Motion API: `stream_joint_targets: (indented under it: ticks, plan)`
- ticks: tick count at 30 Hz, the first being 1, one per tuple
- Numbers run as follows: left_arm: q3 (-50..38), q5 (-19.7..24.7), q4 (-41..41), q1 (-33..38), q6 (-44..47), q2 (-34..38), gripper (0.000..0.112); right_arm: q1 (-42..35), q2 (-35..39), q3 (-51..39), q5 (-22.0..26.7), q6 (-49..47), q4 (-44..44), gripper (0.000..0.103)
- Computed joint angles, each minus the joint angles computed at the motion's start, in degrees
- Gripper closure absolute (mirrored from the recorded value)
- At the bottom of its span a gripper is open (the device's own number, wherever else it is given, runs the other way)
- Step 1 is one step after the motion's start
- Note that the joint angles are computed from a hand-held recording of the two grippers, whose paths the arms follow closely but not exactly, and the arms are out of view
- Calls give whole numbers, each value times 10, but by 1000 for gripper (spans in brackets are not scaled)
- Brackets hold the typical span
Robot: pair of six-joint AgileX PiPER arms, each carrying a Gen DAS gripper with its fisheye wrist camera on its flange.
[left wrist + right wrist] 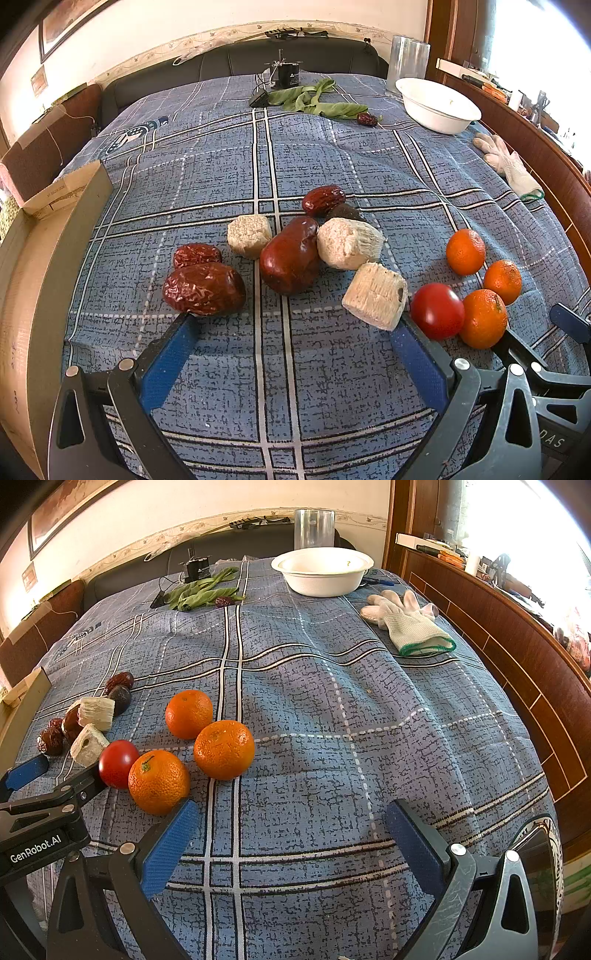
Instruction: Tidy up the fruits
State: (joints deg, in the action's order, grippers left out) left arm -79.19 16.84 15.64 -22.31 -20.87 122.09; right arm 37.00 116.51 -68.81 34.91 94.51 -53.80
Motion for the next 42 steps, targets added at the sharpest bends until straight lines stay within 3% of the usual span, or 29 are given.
stream_joint_targets:
  ticks: [9, 15, 18, 23, 26, 29, 33, 35, 39, 42]
  plan:
    - [-1, 2, -6, 0, 7, 0, 9, 0, 0, 0, 0, 0, 0, 1]
    - [-33, 48, -113, 12, 148, 7, 9, -1, 0, -2, -5, -14, 10, 0]
    - [-31, 51, -109, 11, 142, 7, 9, -12, -1, -5, -18, -59, 45, 0]
    - [-33, 48, -105, 10, 135, 9, 9, -2, -6, -12, 8, -77, 79, 0]
    - [-25, 47, -155, 19, 186, 2, 10, -2, -4, -15, 8, -83, 85, 0]
    - [4, 37, -271, 40, 273, -23, 18, -2, -1, -18, 11, -78, 84, 0]
    - [92, -29, -350, 58, 335, -96, 19, -1, 0, -29, 22, -75, 96, 1]
    - [155, -86, -414, 65, 399, -150, 19, 16, -19, -12, 22, -16, 52, 1]
    - [263, -213, -485, 62, 466, -256, 19, 88, -48, -2, 109, 101, -58, 1]
    - [316, -275, -443, 61, 416, -316, 17, 136, -62, 4, 165, 168, -116, 1]
